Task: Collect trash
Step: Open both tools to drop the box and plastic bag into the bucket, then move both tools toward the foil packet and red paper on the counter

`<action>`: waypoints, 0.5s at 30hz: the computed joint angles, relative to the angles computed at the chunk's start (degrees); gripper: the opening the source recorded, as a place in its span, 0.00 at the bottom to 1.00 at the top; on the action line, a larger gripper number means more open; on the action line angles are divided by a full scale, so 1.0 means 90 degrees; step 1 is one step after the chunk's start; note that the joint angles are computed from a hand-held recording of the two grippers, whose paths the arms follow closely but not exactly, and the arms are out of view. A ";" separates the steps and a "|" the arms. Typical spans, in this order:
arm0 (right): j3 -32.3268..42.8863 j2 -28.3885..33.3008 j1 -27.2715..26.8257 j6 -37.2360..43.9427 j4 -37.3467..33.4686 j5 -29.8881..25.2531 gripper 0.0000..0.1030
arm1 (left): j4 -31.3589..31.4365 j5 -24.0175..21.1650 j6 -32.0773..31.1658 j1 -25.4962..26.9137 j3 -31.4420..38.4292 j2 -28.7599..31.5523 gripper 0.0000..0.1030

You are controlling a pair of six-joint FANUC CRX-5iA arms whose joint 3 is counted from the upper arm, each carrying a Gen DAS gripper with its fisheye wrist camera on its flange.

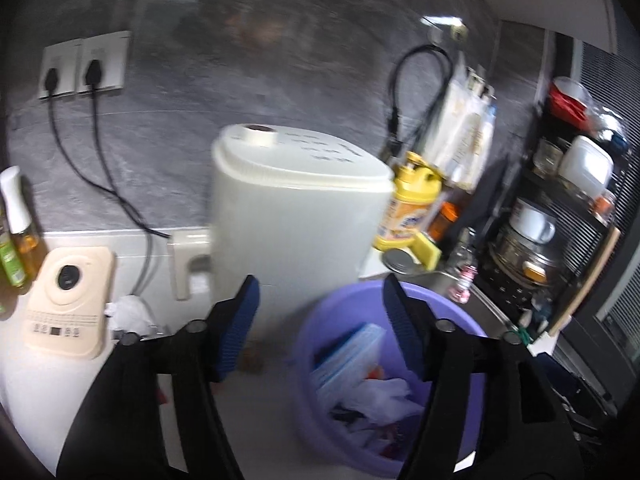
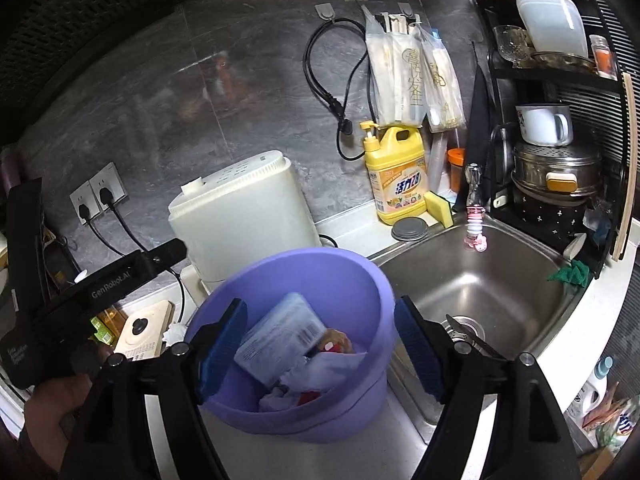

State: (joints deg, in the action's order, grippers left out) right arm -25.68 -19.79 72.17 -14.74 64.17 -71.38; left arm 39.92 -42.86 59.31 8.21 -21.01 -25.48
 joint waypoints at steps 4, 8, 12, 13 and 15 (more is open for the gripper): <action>0.0129 0.0175 0.0014 0.0086 0.0072 0.0145 0.81 | 0.0093 -0.0089 -0.0167 0.0376 -0.0097 -0.0137 0.75; 0.0297 0.0390 0.0015 0.0210 0.0115 0.0328 0.85 | 0.0217 -0.0160 -0.0353 0.0838 -0.0192 -0.0253 0.80; 0.0474 0.0610 0.0026 0.0314 0.0154 0.0504 0.86 | 0.0344 -0.0333 -0.0481 0.1378 -0.0289 -0.0335 0.80; 0.0531 0.0678 0.0024 0.0352 0.0153 0.0555 0.86 | 0.0384 -0.0392 -0.0518 0.1539 -0.0318 -0.0348 0.80; 0.0649 0.0825 0.0021 0.0439 0.0147 0.0679 0.86 | 0.0457 -0.0495 -0.0601 0.1833 -0.0372 -0.0361 0.80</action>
State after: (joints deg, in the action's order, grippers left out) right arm -19.84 -12.37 72.35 -10.79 65.50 -65.27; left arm 44.03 -47.31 53.90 24.71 -24.36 -28.72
